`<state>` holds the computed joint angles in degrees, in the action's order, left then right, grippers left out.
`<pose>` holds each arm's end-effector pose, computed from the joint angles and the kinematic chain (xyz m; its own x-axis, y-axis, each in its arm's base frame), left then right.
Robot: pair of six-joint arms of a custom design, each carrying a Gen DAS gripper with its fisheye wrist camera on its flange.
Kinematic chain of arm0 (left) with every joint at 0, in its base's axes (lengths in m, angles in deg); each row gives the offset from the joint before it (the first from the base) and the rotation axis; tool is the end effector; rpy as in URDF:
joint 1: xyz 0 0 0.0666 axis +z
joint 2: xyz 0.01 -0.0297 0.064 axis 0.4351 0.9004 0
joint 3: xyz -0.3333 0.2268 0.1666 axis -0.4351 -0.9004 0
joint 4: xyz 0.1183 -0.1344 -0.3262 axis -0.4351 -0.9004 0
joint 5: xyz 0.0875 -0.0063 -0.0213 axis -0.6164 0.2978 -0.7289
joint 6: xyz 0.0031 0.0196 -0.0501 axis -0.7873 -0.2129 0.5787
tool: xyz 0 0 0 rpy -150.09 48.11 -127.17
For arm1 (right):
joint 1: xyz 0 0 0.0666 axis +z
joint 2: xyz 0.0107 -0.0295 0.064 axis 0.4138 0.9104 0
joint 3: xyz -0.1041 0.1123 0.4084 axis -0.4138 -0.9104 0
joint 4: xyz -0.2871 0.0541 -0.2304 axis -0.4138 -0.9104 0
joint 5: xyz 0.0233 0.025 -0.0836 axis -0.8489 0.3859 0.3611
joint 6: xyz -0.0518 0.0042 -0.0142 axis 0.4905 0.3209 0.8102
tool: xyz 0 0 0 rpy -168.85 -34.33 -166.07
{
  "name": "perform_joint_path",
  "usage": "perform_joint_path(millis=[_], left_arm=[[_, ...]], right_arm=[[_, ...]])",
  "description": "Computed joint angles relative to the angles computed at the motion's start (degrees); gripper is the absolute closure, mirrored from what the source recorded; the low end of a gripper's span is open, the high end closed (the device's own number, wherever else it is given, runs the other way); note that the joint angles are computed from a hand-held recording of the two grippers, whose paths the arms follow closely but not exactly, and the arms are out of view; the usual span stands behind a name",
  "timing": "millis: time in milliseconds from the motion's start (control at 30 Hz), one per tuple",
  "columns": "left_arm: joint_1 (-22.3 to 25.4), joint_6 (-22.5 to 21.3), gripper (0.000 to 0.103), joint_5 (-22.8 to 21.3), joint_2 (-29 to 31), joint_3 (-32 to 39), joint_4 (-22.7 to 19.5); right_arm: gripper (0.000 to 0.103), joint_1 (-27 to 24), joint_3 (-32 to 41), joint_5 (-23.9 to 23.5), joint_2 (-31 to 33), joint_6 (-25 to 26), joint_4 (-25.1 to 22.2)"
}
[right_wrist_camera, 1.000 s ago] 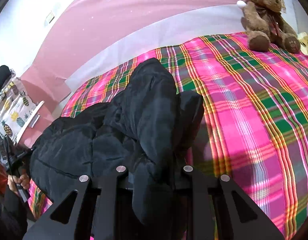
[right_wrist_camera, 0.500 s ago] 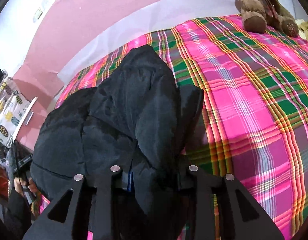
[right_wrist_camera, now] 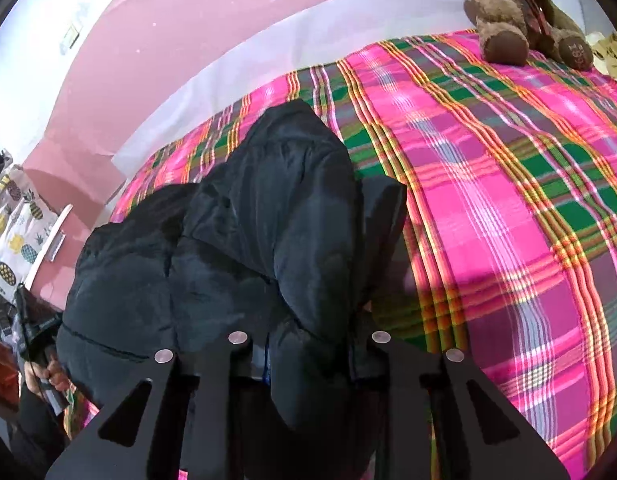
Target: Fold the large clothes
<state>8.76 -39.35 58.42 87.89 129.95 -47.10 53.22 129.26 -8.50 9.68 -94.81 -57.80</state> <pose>0.5548 -0.1867 0.3244 -0.8065 0.0616 -0.5880 0.3918 0.8005 -0.4535 0.3232 0.1624 0.3424 -0.5535 0.6045 -0.5729 0.4419 0.7962 0.4132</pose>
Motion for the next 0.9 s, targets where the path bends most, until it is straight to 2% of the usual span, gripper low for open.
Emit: perform_joint_path(millis=[133,467,533,633,733,800,900], left_arm=[[0.05,-0.30,0.090,-2.23,0.03,3.09,0.23],[3.00,-0.11,0.096,-3.82,4.51,11.57,0.06],[3.49,-0.18,0.096,-3.72,5.39,12.44,0.85],[3.59,-1.60,0.096,-5.31,7.54,14.07,-1.48],[2.92,-3.22,0.094,-6.92,9.51,14.66,-4.55],[2.72,-2.79,0.092,-7.66,9.52,14.04,-4.24],[3.05,-1.75,0.083,-8.04,8.94,14.36,-5.54]], right_arm=[[0.079,-1.36,2.41,-0.39,1.43,2.45,0.95],[0.080,-4.01,10.72,-2.20,8.73,9.50,2.91],[0.080,-4.61,12.09,-2.93,10.72,9.89,3.05],[0.079,-5.28,13.75,-3.41,13.45,9.39,1.61],[0.068,-6.10,13.90,-4.59,14.59,7.96,0.31],[0.056,-6.18,13.75,-4.65,14.32,7.08,-0.77],[0.046,-5.81,13.64,-3.46,12.93,5.80,-2.64]])
